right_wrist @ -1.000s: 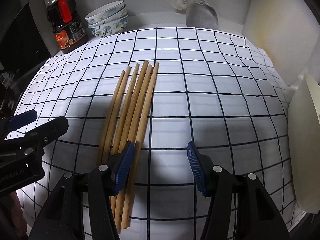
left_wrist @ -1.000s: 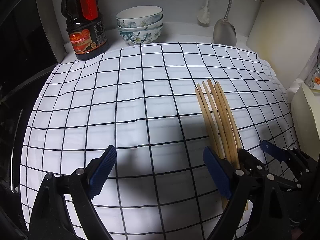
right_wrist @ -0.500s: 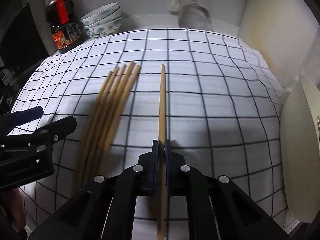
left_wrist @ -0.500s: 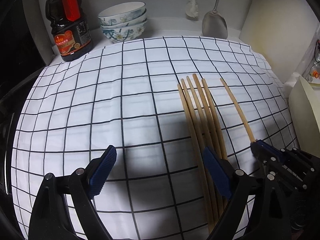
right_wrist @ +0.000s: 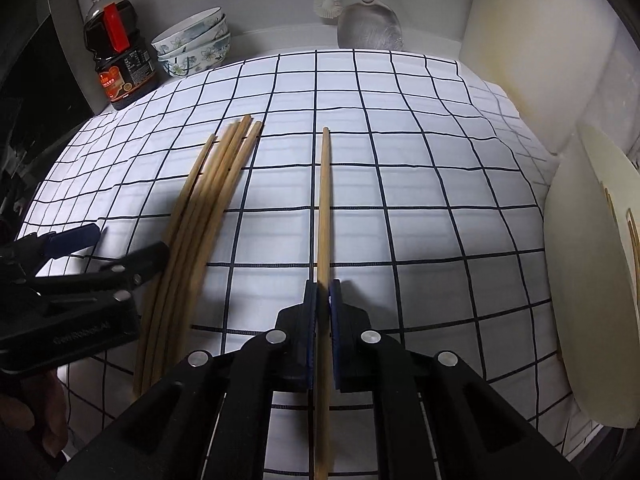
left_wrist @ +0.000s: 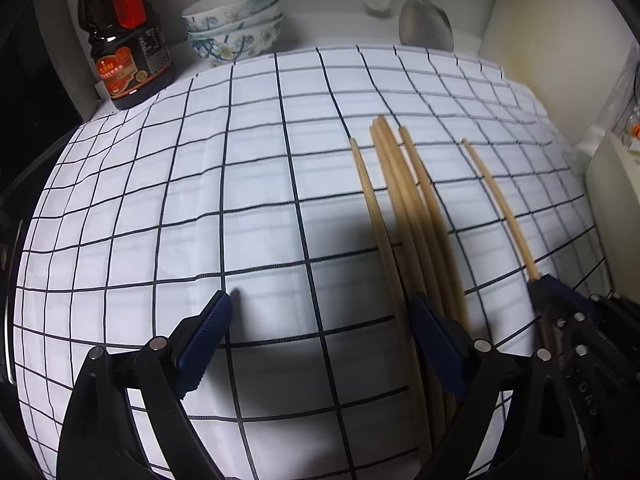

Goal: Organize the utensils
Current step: 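Lower the left tool and close it on another chopstick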

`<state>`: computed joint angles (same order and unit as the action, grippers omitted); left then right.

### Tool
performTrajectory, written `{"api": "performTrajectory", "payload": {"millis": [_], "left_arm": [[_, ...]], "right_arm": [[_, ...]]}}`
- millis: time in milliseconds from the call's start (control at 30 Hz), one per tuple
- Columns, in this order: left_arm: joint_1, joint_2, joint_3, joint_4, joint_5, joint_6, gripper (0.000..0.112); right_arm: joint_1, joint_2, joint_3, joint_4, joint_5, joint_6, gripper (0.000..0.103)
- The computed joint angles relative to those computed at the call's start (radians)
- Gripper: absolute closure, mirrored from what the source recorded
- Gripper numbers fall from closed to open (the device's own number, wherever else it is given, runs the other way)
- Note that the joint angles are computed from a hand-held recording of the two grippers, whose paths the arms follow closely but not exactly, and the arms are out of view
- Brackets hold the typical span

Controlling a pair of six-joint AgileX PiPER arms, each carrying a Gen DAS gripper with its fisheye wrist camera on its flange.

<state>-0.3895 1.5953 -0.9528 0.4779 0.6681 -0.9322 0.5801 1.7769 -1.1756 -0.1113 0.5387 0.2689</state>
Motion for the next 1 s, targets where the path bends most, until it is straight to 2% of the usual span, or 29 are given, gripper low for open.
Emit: {"api": "performTrajectory", "payload": {"millis": [133,200,267,333,400,467,533,600,633,667,800,1000], "left_arm": [[0.012,-0.001,0.008,0.006,-0.016,-0.008,0.021],[0.014,-0.002,0.015,0.013,-0.026,-0.016,0.022],[0.012,-0.006,0.022,0.035,-0.033,-0.041,0.028],[0.003,-0.016,0.03,0.057,-0.041,-0.06,0.043],[-0.009,-0.026,0.04,0.082,-0.044,-0.09,0.053],[-0.022,-0.035,0.053,0.11,-0.051,-0.121,0.063],[-0.028,-0.039,0.053,0.113,-0.054,-0.125,0.08],[-0.029,-0.041,0.051,0.104,-0.057,-0.114,0.09],[-0.029,-0.041,0.05,0.1,-0.059,-0.109,0.095],[-0.027,-0.041,0.048,0.096,-0.06,-0.102,0.097],[-0.028,-0.044,0.052,0.083,-0.072,-0.077,0.103],[0.014,-0.069,0.047,-0.071,-0.08,0.072,0.105]], "right_arm": [[0.003,0.005,-0.006,-0.011,0.0,0.003,0.095],[0.005,0.013,-0.014,-0.024,-0.001,0.012,0.086],[0.009,0.023,-0.025,-0.041,0.0,0.029,0.065],[0.014,0.033,-0.029,-0.081,-0.008,0.074,0.057],[0.014,0.037,-0.029,-0.086,-0.022,0.08,0.057],[0.014,0.046,-0.035,-0.082,-0.032,0.068,0.057],[0.012,0.052,-0.044,-0.06,-0.034,0.044,0.059],[0.017,0.054,-0.048,-0.048,-0.035,0.019,0.072],[0.023,0.054,-0.051,-0.058,-0.032,0.023,0.086],[0.028,0.054,-0.052,-0.069,-0.029,0.032,0.096],[0.013,0.049,-0.046,-0.019,-0.036,-0.009,0.096],[-0.026,0.024,-0.032,0.142,-0.032,-0.103,0.097]]}}
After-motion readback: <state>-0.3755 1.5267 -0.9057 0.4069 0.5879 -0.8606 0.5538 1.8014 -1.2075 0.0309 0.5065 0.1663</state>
